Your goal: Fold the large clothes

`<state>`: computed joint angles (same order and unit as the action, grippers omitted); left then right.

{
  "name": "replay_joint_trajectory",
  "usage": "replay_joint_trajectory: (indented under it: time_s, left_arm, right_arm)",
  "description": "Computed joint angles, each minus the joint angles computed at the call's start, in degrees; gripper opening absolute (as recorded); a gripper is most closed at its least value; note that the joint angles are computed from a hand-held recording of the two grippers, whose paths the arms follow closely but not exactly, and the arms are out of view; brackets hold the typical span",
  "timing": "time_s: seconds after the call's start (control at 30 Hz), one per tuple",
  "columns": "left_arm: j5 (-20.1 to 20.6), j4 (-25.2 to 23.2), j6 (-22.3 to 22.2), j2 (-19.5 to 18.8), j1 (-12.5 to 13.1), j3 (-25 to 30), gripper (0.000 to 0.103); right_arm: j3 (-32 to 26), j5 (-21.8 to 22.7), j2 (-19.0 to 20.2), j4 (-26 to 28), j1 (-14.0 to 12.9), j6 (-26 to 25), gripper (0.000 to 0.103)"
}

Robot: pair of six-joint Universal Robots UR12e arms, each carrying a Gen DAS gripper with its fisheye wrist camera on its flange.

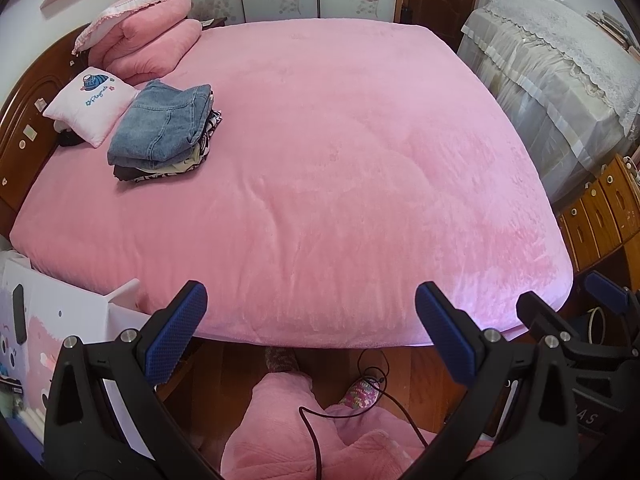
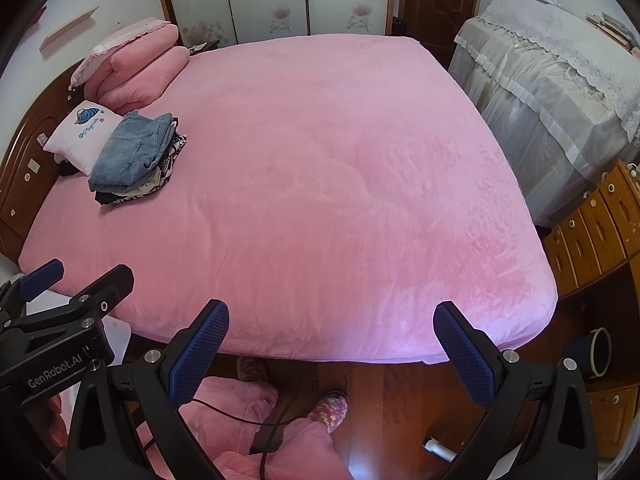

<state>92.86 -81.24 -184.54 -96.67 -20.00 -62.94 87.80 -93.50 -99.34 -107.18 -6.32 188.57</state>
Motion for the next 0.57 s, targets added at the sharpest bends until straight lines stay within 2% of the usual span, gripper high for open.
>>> replay_joint_trajectory:
  time_s: [0.57]
  left_arm:
    - [0.11,-0.28,0.35,-0.55,-0.16,0.76,0.103]
  right_arm:
    - [-0.60,0.67,0.55,0.38,-1.01,-0.46,0.103]
